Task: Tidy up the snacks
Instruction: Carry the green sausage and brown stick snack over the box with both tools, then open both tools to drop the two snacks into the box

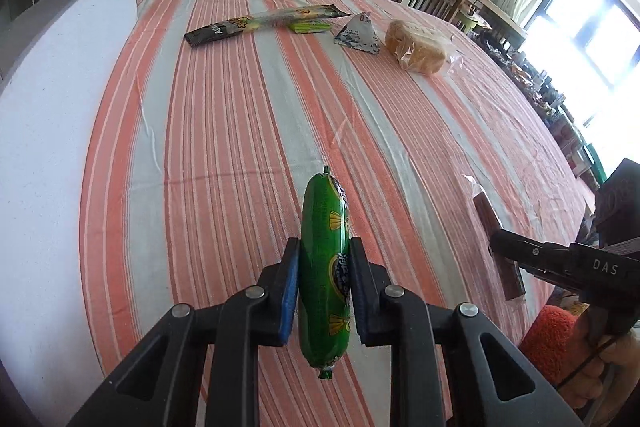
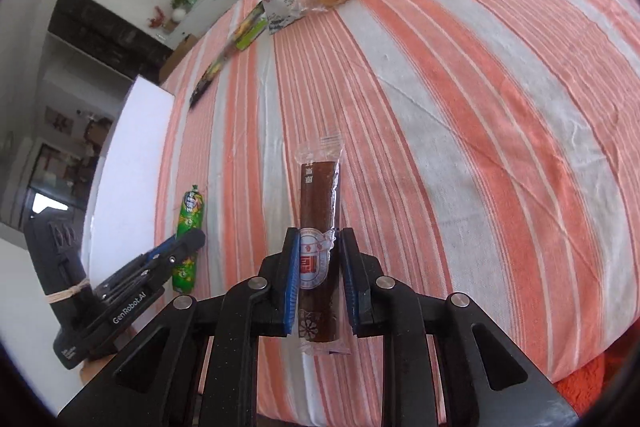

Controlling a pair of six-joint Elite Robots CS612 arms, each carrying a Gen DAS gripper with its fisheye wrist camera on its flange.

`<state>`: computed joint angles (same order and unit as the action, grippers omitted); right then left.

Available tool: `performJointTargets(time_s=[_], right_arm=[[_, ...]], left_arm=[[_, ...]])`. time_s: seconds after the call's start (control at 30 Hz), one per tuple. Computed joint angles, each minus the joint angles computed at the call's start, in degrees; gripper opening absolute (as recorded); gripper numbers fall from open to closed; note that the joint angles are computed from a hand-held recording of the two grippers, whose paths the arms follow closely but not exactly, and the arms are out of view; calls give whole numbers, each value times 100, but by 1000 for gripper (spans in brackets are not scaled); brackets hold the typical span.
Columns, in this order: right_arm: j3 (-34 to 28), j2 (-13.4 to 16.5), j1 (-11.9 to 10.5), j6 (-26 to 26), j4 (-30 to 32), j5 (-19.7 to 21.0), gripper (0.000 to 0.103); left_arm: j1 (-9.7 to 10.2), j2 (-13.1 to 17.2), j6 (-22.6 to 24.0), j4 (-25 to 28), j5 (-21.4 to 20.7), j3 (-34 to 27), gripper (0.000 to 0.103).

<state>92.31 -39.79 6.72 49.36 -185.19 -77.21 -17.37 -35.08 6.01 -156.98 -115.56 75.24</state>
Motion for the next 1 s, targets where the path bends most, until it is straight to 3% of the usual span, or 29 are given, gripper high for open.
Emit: performJointTargets(time_s=[0.07, 0.2, 0.33, 0.43, 0.5, 0.67, 0.77, 0.8, 0.83, 0.87, 0.9, 0.93, 1.0], right_arm=[[223, 31, -75, 456, -588, 240, 20], [307, -18, -81, 631, -851, 251, 20], [87, -124, 57, 241, -753, 252, 20], [-268, -155, 240, -223, -571, 369, 20], [-612, -127, 377, -575, -436, 577, 20], [-1841, 160, 748, -1554, 279, 1359, 20], [-2705, 504, 959, -2117, 1006, 1769, 21], [-2911, 604, 1038, -2269, 1223, 1780, 27], [-3092, 688, 1107, -2415, 1466, 1680, 40], [-3262, 773, 1159, -2576, 1722, 1599, 51], [-3343, 829, 1183, -2673, 1866, 1508, 63], [-3326, 841, 1203, -2730, 1894, 1281, 62], [-3085, 764, 1206, -2879, 1796, 738, 63]], left_arm=[[77, -99, -166, -104, -400, 160, 23], [214, -313, -391, -351, -1030, 424, 23], [406, -589, -540, -637, -1586, 682, 23], [627, -777, -905, -1173, -1975, 848, 23], [780, -862, -1253, -1672, -1995, 915, 23], [1122, -942, -1922, -2252, -1086, 853, 23], [1214, -922, -2100, -2283, 172, 819, 23], [1210, -901, -2160, -2266, 717, 818, 26], [1196, -871, -2203, -2178, 1188, 795, 42], [1191, -822, -2246, -2000, 1592, 735, 72], [1190, -778, -2287, -1839, 1867, 692, 84], [1194, -741, -2339, -1811, 2048, 691, 89], [1156, -705, -2385, -1847, 2225, 721, 89]])
